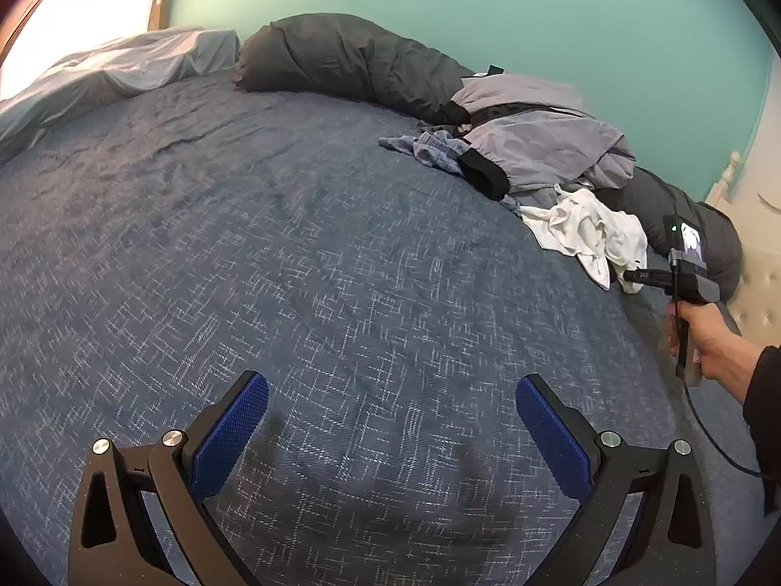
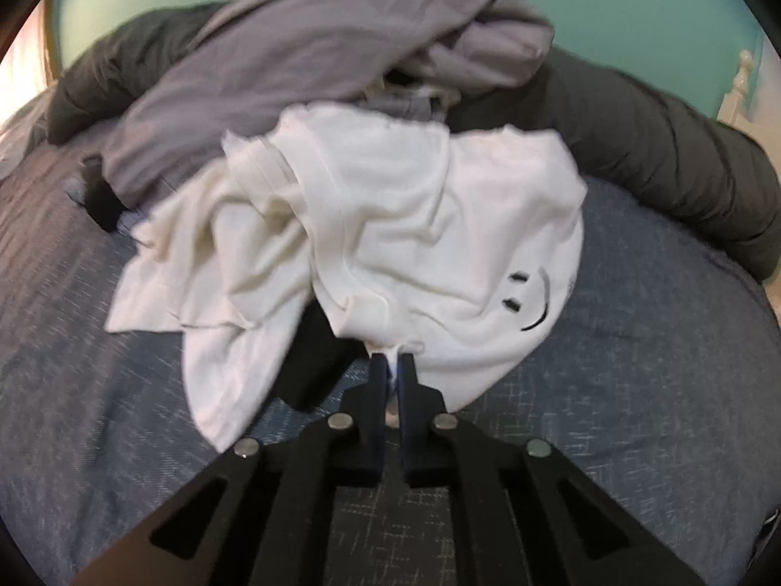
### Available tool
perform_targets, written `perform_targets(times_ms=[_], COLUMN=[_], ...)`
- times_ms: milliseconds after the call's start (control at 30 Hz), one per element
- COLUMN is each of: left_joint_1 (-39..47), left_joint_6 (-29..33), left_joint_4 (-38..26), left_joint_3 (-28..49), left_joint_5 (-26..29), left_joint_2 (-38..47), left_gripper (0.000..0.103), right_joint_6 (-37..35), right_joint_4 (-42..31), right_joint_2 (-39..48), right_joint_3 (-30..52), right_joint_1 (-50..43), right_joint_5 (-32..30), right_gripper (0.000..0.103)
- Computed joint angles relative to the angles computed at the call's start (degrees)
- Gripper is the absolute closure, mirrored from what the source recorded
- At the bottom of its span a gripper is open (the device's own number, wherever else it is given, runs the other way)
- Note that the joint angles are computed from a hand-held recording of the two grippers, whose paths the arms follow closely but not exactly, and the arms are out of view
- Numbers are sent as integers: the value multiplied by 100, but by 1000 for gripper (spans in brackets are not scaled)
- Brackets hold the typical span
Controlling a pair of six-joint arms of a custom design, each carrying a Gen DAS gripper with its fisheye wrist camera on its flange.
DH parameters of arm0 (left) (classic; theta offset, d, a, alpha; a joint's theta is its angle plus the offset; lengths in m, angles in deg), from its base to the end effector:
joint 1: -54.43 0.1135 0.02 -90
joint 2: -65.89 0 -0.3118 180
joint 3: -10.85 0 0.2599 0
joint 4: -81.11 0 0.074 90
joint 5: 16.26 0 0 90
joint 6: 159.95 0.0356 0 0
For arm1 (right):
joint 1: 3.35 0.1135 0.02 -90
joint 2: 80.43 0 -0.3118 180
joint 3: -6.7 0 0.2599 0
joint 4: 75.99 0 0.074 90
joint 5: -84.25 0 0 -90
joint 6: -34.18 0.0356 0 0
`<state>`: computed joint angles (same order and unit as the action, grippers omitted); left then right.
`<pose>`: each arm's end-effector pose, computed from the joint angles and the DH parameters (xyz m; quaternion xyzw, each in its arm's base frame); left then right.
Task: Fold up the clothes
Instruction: 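Move the right tool to the white T-shirt and close on it, then lift the white T-shirt with the right tool and pull it toward the bed center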
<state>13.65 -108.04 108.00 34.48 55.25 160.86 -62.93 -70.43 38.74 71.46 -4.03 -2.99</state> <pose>0.1642 -0.1267 0.1024 -0.0408 0.9113 -0.1283 0.3892 0.3953 -0.0064 0.0919 -0.0440 0.9349 -0.0464 0.3490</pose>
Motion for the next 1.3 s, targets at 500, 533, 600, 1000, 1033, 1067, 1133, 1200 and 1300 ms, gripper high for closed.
perform_targets(times_ms=[500,533,600,1000,1033,1067,1133,1200,1300], left_joint_1=[88,77,47,-19,-10,-15,-23,-33,-31], left_joint_6=[19,23,26,-10,-1,-3,-9,-6,10], left_joint_4=[-426,-456,-502,-451,-438,-423,-408,-377,-306], left_joint_3=[-112,-114,-108,-79,-77,-79,-68,-63,-54], left_joint_5=[-3,-14,-44,86,99,105,115,117,149], left_joint_2=[-769,-811,-863,-760,-736,-715,-662,-607,-492], left_gripper=[0,0,0,0,0,0,0,0,0], right_joint_6=[-454,-533,-726,-381,-341,-296,-13,299,634], right_joint_4=[-301,-527,-973,-922,-813,-735,-475,-430,-469], right_joint_2=[-3226,-3405,-3678,-3885,-3522,-3172,-2510,-1872,-1104], right_joint_3=[-2803,-2953,-3232,-2848,-2667,-2474,-2219,-1932,-1619], right_joint_1=[-963,-962,-902,-315,-213,-130,-185,-350,-601], right_joint_5=[-2822,-2985,-3282,-1597,-1161,-745,-232,-205,-712], right_gripper=[100,100,100,24,24,23,23,23,30])
